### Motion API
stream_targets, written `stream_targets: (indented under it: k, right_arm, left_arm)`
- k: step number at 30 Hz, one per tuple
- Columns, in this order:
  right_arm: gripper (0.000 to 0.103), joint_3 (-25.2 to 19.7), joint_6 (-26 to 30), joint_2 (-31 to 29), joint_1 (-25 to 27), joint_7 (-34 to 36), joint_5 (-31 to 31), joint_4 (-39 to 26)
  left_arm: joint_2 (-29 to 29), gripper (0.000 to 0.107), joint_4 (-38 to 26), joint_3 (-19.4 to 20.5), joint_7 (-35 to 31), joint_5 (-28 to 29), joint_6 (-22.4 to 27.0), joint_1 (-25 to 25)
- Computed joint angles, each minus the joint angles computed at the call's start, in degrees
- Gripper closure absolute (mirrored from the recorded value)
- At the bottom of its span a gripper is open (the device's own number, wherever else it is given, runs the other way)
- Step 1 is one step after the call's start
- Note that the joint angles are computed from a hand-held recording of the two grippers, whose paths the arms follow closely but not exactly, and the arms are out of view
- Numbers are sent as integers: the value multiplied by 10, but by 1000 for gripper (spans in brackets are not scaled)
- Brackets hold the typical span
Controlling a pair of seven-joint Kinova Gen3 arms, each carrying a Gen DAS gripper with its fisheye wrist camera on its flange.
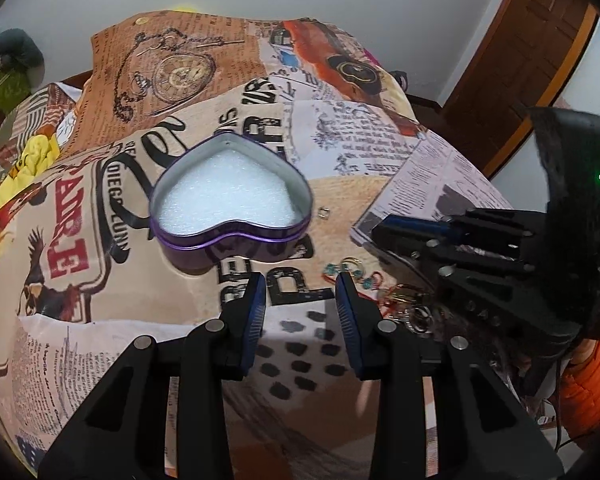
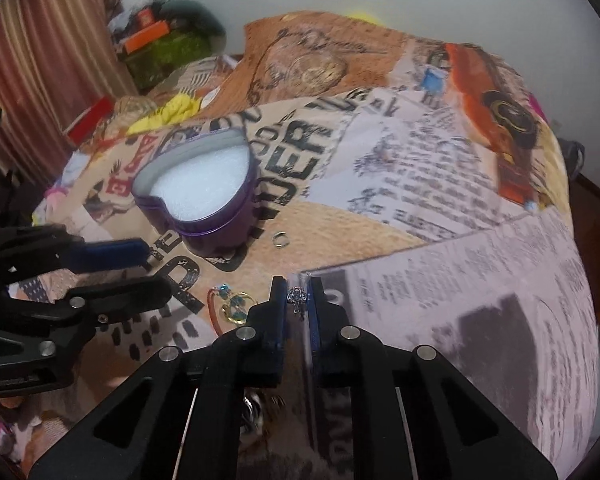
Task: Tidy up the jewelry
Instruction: 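Lower the right gripper onto a silver earring beside the heart tin, then close the right gripper on the silver earring and lift it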
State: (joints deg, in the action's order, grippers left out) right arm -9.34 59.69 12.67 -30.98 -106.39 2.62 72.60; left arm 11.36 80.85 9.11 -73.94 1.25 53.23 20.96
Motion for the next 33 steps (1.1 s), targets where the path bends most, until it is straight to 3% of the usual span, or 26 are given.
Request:
stream_targets:
  k: [12,15,19,25,33]
  right_arm:
    - [94,-6,-49,-76,20,-54,17,78]
    - [94,-9,-64,-84,27,-50,6,92]
    - [94,-14,-79,-89,28,-49,9,105]
    - [94,-15,-97,-95,36,-38,-6,118]
    - [94,-17,-105,-103,38,-44,-2,132]
  left_arm:
    - [29,73,-41,8,-14,-24,13,36]
    - [45,79,-58,5,-8,-36,28,47]
    - [59,83,-74,3,-9,-10,43,36]
    - [75,83,-94,-13,25,-51,66,62]
    - [78,84,-99,-12,34,-65,70,72]
